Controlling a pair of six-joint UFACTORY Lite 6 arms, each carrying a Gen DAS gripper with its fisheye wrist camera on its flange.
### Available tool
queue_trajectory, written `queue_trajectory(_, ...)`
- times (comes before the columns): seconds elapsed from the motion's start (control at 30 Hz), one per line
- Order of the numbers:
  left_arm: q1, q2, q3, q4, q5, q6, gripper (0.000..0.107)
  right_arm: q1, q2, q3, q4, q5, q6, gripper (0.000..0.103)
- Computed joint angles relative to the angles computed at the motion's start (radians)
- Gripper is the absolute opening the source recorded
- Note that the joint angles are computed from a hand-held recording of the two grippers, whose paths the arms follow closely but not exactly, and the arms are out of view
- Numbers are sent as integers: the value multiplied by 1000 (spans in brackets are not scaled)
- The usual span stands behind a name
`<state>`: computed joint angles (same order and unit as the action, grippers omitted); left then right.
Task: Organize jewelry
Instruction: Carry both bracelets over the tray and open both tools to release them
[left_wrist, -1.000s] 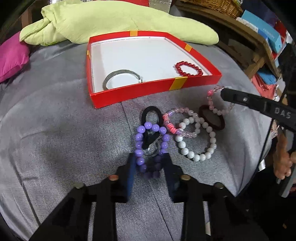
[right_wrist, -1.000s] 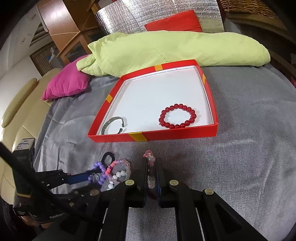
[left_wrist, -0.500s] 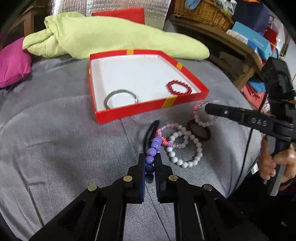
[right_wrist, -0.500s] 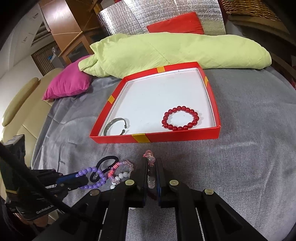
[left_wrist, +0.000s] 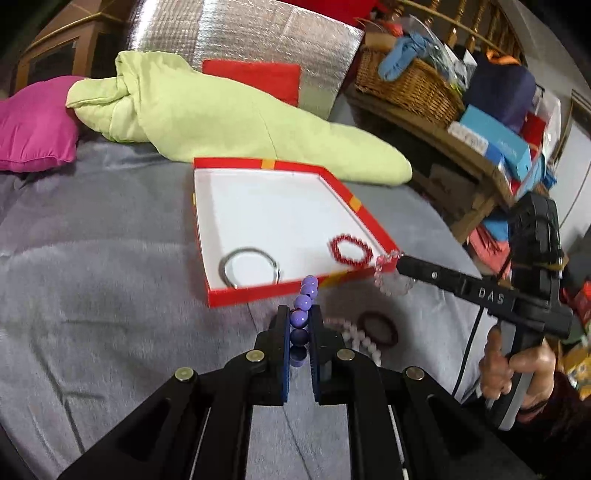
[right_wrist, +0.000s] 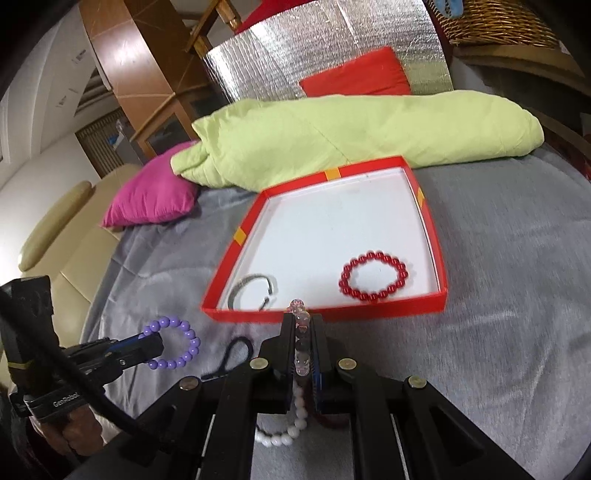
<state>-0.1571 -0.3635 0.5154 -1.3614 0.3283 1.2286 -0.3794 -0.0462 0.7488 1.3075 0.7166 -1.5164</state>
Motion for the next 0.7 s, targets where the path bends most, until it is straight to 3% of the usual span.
queue_trajectory(0.33, -50, 312, 232, -489, -65, 379, 10, 86, 125, 136, 104, -39, 8, 9)
queue_trajectory(0.53, -79, 508, 395, -637, -94, 483, 10, 147, 271, 265, 104, -54, 103, 9)
queue_trajectory(0.7, -77, 645, 526, -640, -122, 466, 10, 183, 452, 440, 78, -60, 203, 9)
